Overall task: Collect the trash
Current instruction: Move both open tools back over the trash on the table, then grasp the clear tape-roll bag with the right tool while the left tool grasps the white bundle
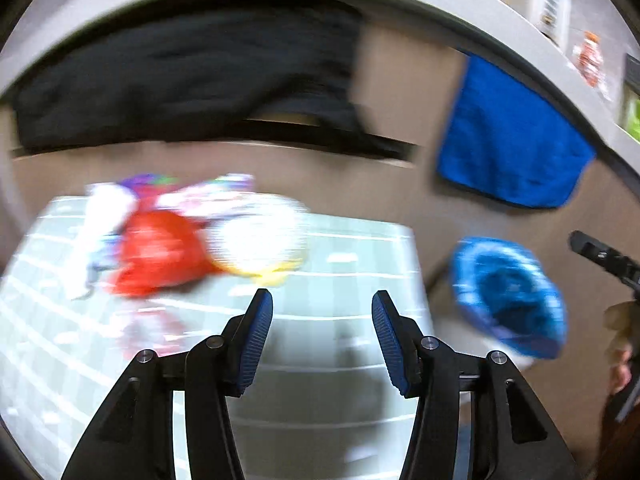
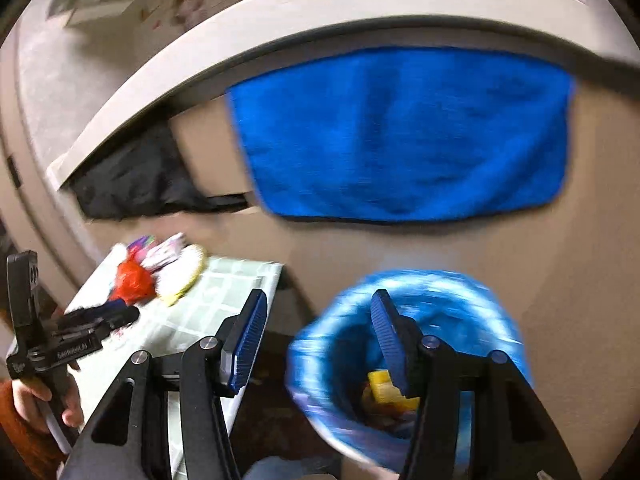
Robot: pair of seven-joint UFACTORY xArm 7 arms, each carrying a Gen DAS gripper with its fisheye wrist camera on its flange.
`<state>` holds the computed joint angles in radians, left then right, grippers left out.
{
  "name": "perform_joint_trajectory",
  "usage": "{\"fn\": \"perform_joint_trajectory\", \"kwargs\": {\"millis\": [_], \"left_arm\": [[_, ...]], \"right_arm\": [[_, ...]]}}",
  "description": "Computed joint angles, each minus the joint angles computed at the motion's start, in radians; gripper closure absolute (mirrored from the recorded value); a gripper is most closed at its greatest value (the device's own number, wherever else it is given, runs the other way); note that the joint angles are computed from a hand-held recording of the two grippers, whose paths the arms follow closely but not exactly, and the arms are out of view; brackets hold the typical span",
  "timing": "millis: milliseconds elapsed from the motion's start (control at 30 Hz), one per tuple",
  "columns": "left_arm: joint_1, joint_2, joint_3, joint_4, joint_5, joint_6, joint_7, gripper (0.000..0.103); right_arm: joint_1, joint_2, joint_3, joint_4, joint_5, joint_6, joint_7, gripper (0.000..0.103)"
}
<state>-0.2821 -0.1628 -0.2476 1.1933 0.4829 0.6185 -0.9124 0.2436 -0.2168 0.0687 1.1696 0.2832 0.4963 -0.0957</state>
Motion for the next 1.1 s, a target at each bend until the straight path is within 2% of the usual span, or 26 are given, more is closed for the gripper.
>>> {"fn": "perform_joint_trajectory", "kwargs": {"millis": [133, 200, 333, 433, 533, 633, 767, 867, 967, 1100], "left_arm": [[0.071, -0.183, 0.037, -0.164, 0.024, 0.023, 0.003, 0.050], [0.104, -0.277, 0.065, -0.249, -0.008, 0.023, 0.034, 0.050], [0.167, -0.435, 0.107, -0.393, -0.072, 0.011, 0.063, 0.050], [0.195, -0.506, 0.123, -0.467, -0.128, -0.009, 0.096, 0.050], [0.220, -0.559, 0.133, -0.523, -0.178, -0.023, 0.139, 0.050], [0.247, -0.603, 0.137, -0.566, -0.224, -0.032, 0.176, 0.050], [0.285, -0.642, 0.145, -0.609, -0.283, -0.048, 0.211, 0.050], [0.305, -0.666, 0.146, -0.636, -0.314, -0.058, 0.234, 0.050], [0.314, -0.676, 0.151, -0.656, -0.342, -0.069, 0.256, 0.050], [0.319, -0.651, 0.147, -0.653, -0.373, -0.080, 0.268, 0.050]], "right_arm": [[0.066, 0.085, 0.054, 0.106, 0.016, 0.053, -0.037, 0.046], [0.093, 0.128, 0.079, 0.145, 0.024, 0.061, -0.053, 0.045], [0.153, 0.281, 0.144, 0.283, -0.035, 0.114, -0.034, 0.045], [0.188, 0.382, 0.177, 0.361, 0.006, 0.137, -0.050, 0.045], [0.241, 0.499, 0.198, 0.472, -0.028, 0.183, -0.024, 0.045], [0.304, 0.604, 0.198, 0.600, -0.102, 0.247, -0.013, 0.045], [0.400, 0.705, 0.158, 0.719, -0.245, 0.246, 0.022, 0.045], [0.449, 0.795, 0.130, 0.838, -0.318, 0.304, 0.032, 0.045], [0.459, 0.846, 0.128, 0.898, -0.325, 0.347, 0.013, 0.045], [0.458, 0.844, 0.122, 0.876, -0.324, 0.334, 0.000, 0.042]]}}
